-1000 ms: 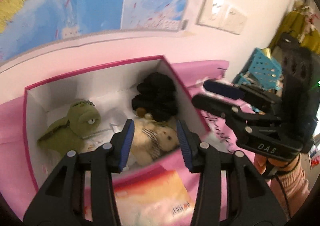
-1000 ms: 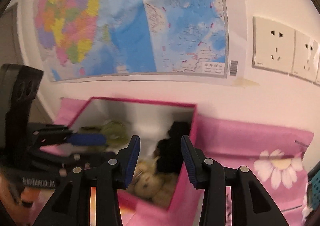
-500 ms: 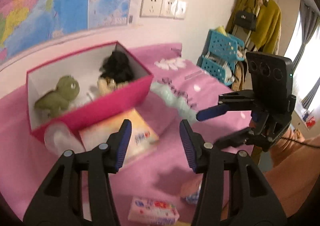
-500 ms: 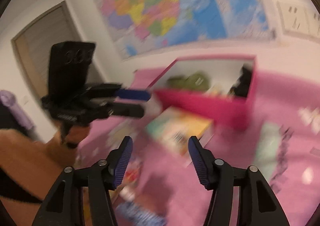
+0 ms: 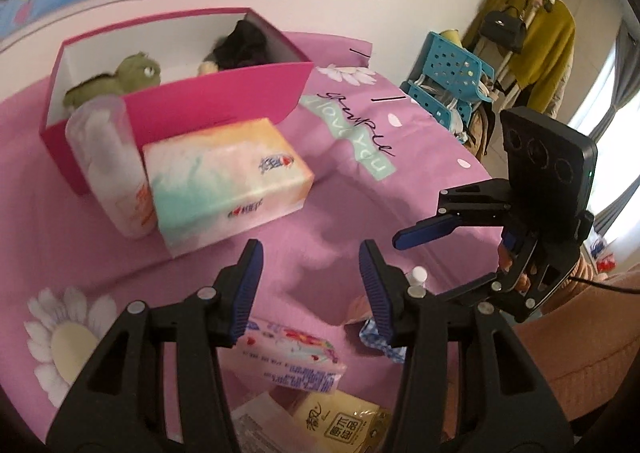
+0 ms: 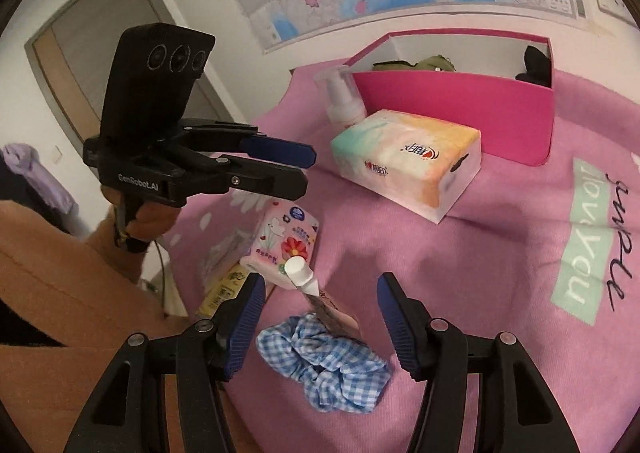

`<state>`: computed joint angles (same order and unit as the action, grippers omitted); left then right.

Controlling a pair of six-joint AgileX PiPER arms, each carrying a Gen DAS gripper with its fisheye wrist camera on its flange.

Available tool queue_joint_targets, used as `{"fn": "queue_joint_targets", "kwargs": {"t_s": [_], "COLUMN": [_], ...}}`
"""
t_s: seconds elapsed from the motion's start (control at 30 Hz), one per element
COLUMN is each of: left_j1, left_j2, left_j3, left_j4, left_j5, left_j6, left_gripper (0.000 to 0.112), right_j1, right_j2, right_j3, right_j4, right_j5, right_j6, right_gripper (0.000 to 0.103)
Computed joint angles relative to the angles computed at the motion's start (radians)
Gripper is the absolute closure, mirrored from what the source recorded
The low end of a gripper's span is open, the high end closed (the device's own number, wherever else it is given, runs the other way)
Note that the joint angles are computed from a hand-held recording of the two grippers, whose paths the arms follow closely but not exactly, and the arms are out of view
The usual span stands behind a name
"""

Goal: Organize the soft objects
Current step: 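Reach the right gripper to the blue gingham scrunchie and grasp it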

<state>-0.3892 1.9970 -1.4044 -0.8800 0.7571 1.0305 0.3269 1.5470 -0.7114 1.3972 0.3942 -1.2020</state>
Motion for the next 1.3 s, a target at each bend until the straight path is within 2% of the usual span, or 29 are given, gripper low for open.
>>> {"fn": "queue_joint_targets", "kwargs": {"t_s": [0.03,0.07,0.13,0.3,0.43,0.5,0.63,0.7,0.77,0.8,0.9,0.93,1.13,1.3], "left_j1": [0.004,0.008,0.01,0.003,-0.014,-0.029,-0.068,-0.08,-0.087,-0.091,-0.08,-0.082,-0.096,-0.126], "left_j2": [0.0,0.0,-0.003,-0.004,0.01,0.026,0.055,0.073,0.088,0.081,0.089,0.083,0.101,0.16], "left_j3": [0.004,0.009,0.021,0.033,0.027,0.013,0.004,-0.008,-0.023,-0.015,-0.029,-0.021,-0.059,-0.174], "left_j4": [-0.003,-0.007,-0.011,-0.014,-0.01,0.007,0.038,0.057,0.078,0.084,0.068,0.064,0.072,0.122], "left_j5": [0.001,0.002,-0.002,0.001,0.025,0.043,0.077,0.1,0.119,0.112,0.177,0.178,0.25,0.305], "left_j6": [-0.001,0.003,0.003,0.004,-0.002,-0.018,-0.035,-0.058,-0.088,-0.091,-0.099,-0.098,-0.142,-0.271], "left_gripper": [0.06,0.06,0.06,0.06,0.06,0.06,0.06,0.06,0.06,0.06,0.055,0.054,0.054,0.053], "right_j1": [0.001,0.009,0.02,-0.026,-0.097,-0.143,-0.14,-0.152,-0.158,-0.161,-0.151,-0.147,-0.107,-0.133], "right_j2": [0.013,0.023,0.041,0.068,0.091,0.117,0.122,0.107,0.098,0.099,0.12,0.135,0.166,0.168], "right_j3": [-0.012,-0.022,-0.037,-0.037,-0.015,-0.002,0.003,0.021,0.029,0.029,-0.004,-0.018,-0.048,-0.02], "right_j4": [-0.01,-0.026,-0.048,0.057,0.139,0.172,0.064,0.125,0.213,0.237,0.209,0.206,0.099,0.166], "right_j5": [-0.001,-0.01,-0.023,-0.032,-0.063,-0.033,-0.065,-0.063,-0.07,-0.068,-0.075,-0.074,-0.101,-0.069], "right_j6": [0.007,0.022,0.044,-0.008,0.006,0.005,0.124,0.061,-0.024,-0.051,-0.037,-0.041,0.038,-0.033], "right_gripper": [0.048,0.059,0.071,0.084,0.085,0.085,0.082,0.078,0.062,0.061,0.061,0.061,0.061,0.061]}}
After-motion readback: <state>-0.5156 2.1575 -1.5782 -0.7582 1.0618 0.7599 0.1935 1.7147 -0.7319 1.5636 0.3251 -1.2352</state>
